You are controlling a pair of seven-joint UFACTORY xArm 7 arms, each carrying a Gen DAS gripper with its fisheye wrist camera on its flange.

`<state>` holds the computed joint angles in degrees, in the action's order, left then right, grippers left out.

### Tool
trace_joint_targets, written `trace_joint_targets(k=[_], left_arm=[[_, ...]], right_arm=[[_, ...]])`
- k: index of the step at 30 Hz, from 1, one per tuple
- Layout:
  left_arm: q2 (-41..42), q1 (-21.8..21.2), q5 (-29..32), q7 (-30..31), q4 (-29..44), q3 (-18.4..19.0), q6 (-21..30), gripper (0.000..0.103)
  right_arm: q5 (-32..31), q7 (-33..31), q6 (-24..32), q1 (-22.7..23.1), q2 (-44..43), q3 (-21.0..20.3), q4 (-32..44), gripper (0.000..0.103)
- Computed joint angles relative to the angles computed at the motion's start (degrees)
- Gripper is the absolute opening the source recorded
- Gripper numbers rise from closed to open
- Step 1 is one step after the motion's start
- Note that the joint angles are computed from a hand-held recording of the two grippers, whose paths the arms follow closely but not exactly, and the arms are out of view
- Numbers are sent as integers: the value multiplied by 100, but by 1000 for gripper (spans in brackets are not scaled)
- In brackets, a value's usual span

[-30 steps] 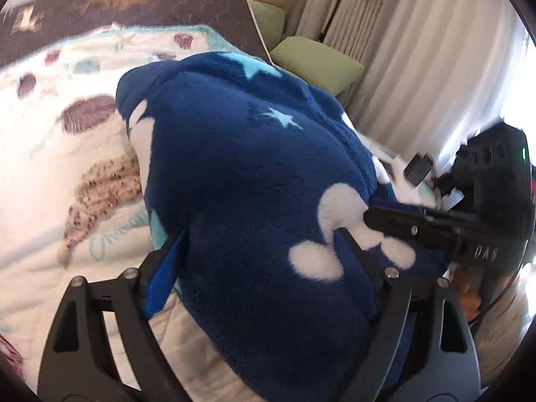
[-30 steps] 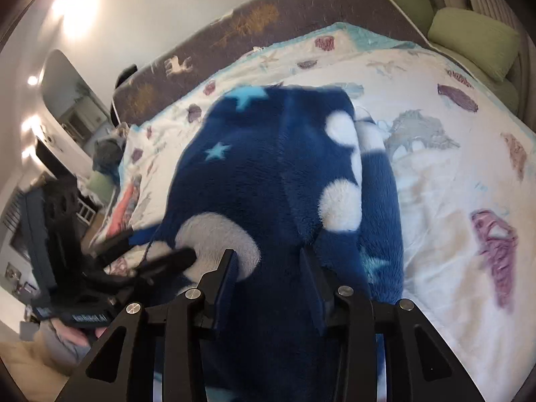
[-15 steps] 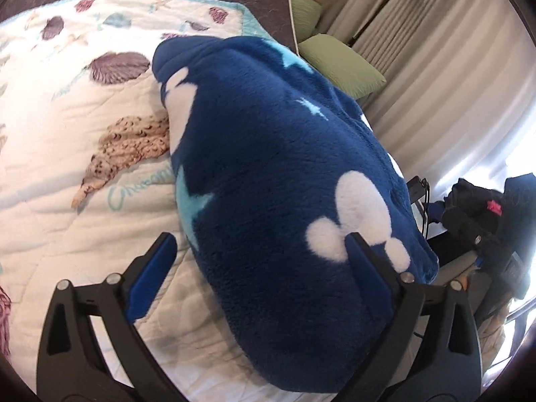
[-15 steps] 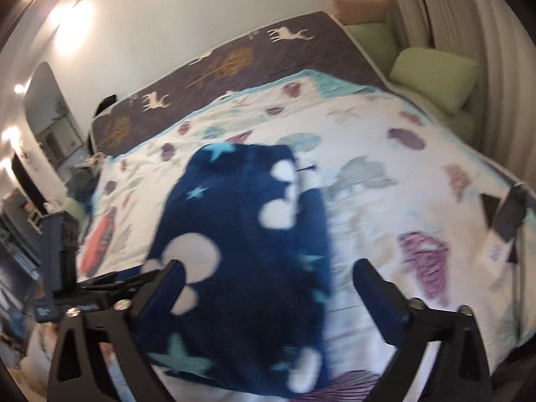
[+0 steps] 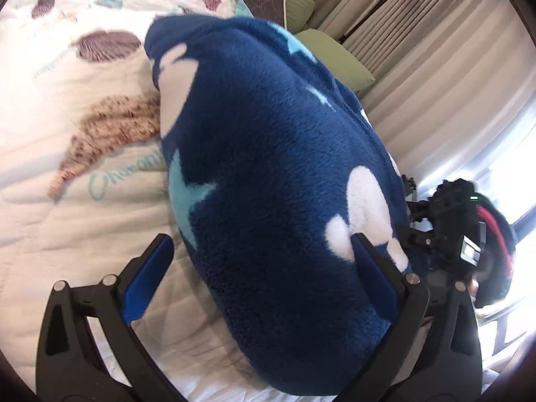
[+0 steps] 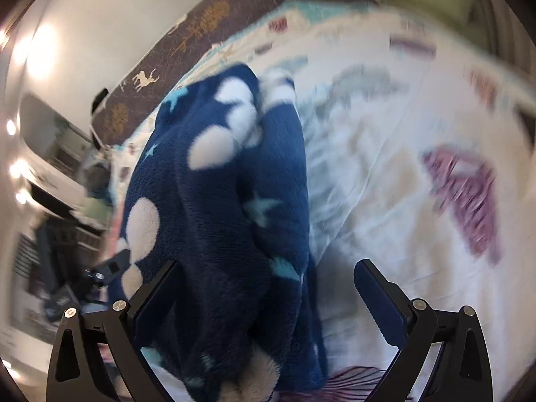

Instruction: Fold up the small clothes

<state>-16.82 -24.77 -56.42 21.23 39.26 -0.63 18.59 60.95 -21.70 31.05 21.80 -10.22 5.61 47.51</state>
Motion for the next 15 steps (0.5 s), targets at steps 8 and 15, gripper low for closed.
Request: trace_joint_targets(k=[8,15], left_arm=[[436,203,-1485,1334,380,403,1321,103],[810,664,-1738,1607,734,42,1671,103]], right_arm=[[979,-1553,1455,-429,559,-213,461,103],[903,-1701,2131,-778,1221,14,1194,103]])
